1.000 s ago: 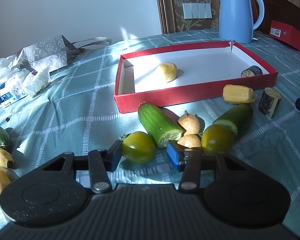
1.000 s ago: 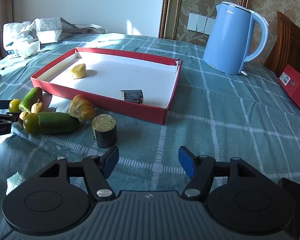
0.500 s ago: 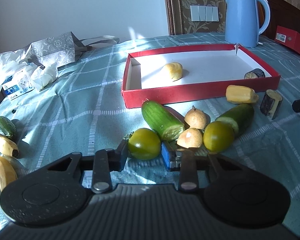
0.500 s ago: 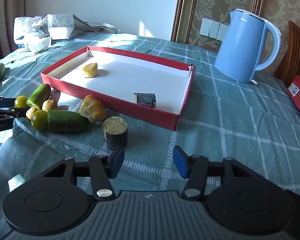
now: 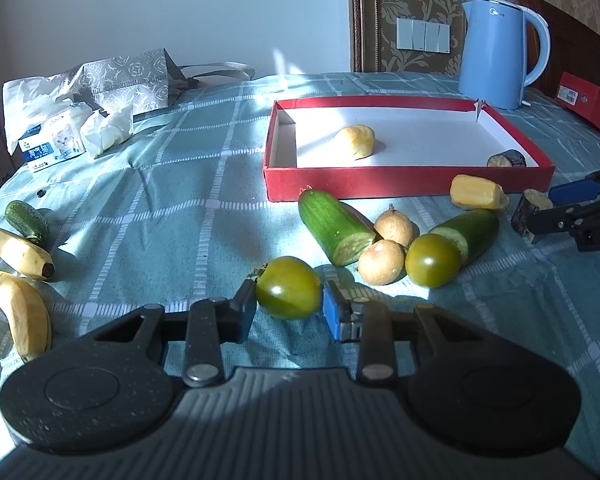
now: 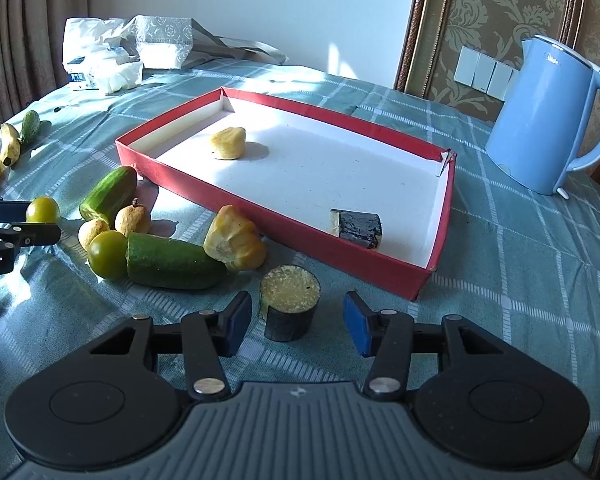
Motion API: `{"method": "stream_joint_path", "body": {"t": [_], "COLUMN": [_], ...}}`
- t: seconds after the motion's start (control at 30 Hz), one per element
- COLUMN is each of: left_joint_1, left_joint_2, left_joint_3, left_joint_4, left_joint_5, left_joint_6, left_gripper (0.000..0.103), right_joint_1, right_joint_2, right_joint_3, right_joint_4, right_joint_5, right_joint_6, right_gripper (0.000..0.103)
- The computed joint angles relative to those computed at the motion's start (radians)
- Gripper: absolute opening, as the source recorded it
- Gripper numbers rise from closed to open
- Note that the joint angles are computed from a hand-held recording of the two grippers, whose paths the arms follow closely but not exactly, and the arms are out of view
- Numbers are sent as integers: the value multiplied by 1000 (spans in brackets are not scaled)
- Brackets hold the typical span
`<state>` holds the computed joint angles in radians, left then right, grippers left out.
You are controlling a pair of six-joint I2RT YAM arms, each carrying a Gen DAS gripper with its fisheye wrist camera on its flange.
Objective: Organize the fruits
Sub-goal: 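Grasp the dark eggplant cylinder with the right tool while the left tool lifts the tomato, then lower the green tomato into the tray and open the left tool while the right holds eggplant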
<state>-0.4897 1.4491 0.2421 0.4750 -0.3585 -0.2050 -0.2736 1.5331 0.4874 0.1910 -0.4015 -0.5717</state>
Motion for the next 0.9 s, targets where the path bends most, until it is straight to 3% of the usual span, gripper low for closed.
{"method": "stream_joint_path", "body": {"t": [0.2,0.53,0.9], "left_joint_1": [-5,-7,1], "left_joint_2": [-18,-61,-105], "left_joint_3": [-8,-8,44], "left_joint_4": [-15,-53,-99], "left_joint_5": [-6,-11,16], "left_joint_6": [-22,-45,-31], "left_gripper": [32,32,32], "right_joint_1": [14,6,-62], "right_joint_2": [44,14,-49], "right_joint_3": [10,-44,-64], "right_joint_4": [22,90,47], "right_joint_5": [-6,-8,-47], "right_joint_6": [-24,-15,-12], "right_gripper": [34,32,32]}}
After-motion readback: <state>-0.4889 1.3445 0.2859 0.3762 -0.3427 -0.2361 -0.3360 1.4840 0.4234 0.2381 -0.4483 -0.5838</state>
